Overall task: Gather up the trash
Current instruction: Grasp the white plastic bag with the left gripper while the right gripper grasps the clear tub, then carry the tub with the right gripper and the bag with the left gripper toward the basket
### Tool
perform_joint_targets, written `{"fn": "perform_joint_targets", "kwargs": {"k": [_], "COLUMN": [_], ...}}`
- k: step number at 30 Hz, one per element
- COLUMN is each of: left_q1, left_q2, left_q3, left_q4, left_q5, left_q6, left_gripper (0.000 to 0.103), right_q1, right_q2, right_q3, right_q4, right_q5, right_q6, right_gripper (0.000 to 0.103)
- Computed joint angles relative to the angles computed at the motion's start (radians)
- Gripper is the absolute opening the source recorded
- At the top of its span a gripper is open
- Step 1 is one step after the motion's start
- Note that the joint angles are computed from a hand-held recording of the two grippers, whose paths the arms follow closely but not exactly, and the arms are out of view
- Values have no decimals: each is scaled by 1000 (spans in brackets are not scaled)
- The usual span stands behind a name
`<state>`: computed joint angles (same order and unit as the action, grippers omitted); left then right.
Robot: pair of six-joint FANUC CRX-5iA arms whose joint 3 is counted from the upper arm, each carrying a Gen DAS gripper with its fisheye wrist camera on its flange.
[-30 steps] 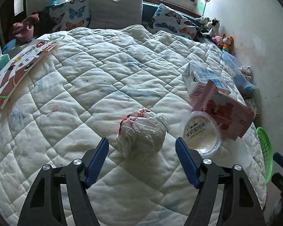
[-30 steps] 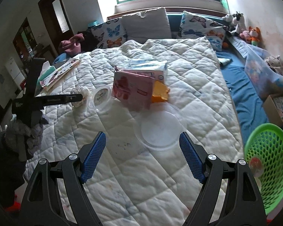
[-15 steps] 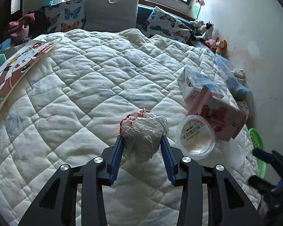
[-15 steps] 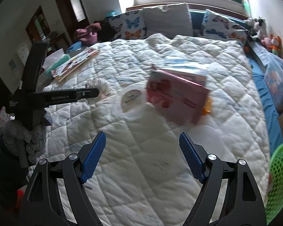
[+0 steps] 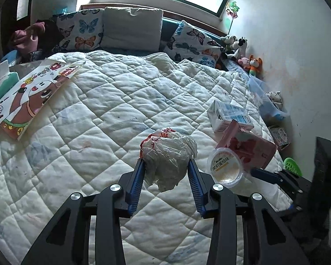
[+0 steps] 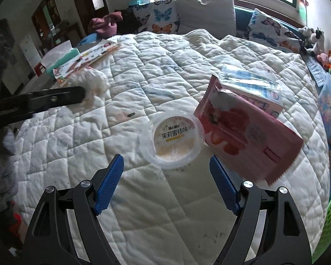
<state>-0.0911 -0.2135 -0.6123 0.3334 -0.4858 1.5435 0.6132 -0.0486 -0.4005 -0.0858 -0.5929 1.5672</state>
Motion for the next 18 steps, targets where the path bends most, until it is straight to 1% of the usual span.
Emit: {"fn": "perform_joint_targets", "kwargs": {"k": [3, 9, 14, 18], "left_q1": [12, 29, 33, 32], "left_q2": [-10, -14, -15, -18], "left_q3": [-19, -37, -44, -47], "left_q4": [35, 58, 68, 73], "left_q5": [5, 0, 0, 1], "left_q6": [-33, -61, -70, -75], "left_gripper": [39, 39, 39, 39], "right_q1": [13, 39, 39, 36], "right_q2": [27, 61, 72, 61], "right_q3": [7, -2, 0, -3], "right_q4": [36, 114, 126, 109], "right_q5": [5, 30, 33, 34], "right_q6": [-25, -100, -128, -122], "right_gripper": [80, 80, 64, 64]}}
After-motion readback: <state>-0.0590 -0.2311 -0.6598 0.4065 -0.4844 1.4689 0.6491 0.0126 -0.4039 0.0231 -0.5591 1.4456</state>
